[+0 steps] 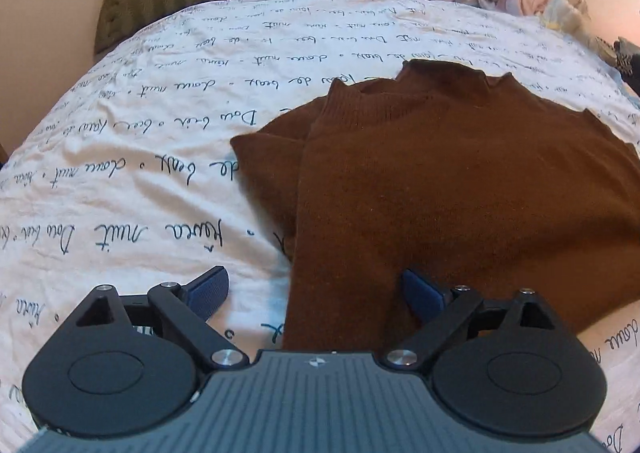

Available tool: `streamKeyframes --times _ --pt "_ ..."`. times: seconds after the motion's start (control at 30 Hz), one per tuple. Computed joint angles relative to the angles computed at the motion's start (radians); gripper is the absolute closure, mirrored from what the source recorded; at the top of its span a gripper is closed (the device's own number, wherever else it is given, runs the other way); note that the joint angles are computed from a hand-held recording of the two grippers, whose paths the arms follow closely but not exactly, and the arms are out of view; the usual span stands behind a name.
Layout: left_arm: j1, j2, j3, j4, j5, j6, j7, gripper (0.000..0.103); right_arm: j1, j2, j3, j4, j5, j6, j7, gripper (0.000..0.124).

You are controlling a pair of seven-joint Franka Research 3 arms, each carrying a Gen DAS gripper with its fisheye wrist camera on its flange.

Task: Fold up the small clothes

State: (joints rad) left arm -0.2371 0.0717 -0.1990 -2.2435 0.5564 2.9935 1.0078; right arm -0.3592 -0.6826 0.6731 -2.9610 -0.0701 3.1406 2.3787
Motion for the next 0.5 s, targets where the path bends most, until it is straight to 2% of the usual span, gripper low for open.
streamKeyframes --times 0.1,0.17,0.23,0.3,0.37,0.5 --pt "0.015 -0.015 -0.015 -0.014 -0.106 0.014 0.055 0.009 0.032 -0.083 0.012 -0.001 -0.009 -0.031 0.013 0.081" --pt "0.006 -0.021 -0.006 -0.002 -0.061 0.004 0.014 0.009 0.030 -0.109 0.041 0.022 -0.043 -0.026 -0.003 0.081" --pt "0.002 -0.024 -0.005 0.010 -0.035 -0.009 -0.002 0.009 0.013 -0.128 0.097 0.054 -0.076 -0.018 -0.020 0.079" --pt "0.001 -0.028 -0.007 0.015 -0.027 -0.013 -0.010 0.008 -0.019 -0.131 0.166 0.094 -0.105 -0.013 -0.032 0.061" --pt "0.000 -0.027 -0.010 0.023 -0.028 -0.013 -0.011 0.006 -0.048 -0.117 0.223 0.131 -0.133 0.002 -0.054 0.051" --pt "-0.003 -0.020 -0.008 0.042 -0.003 -0.023 -0.024 0.002 -0.115 -0.087 0.335 0.210 -0.174 -0.012 -0.092 0.051"
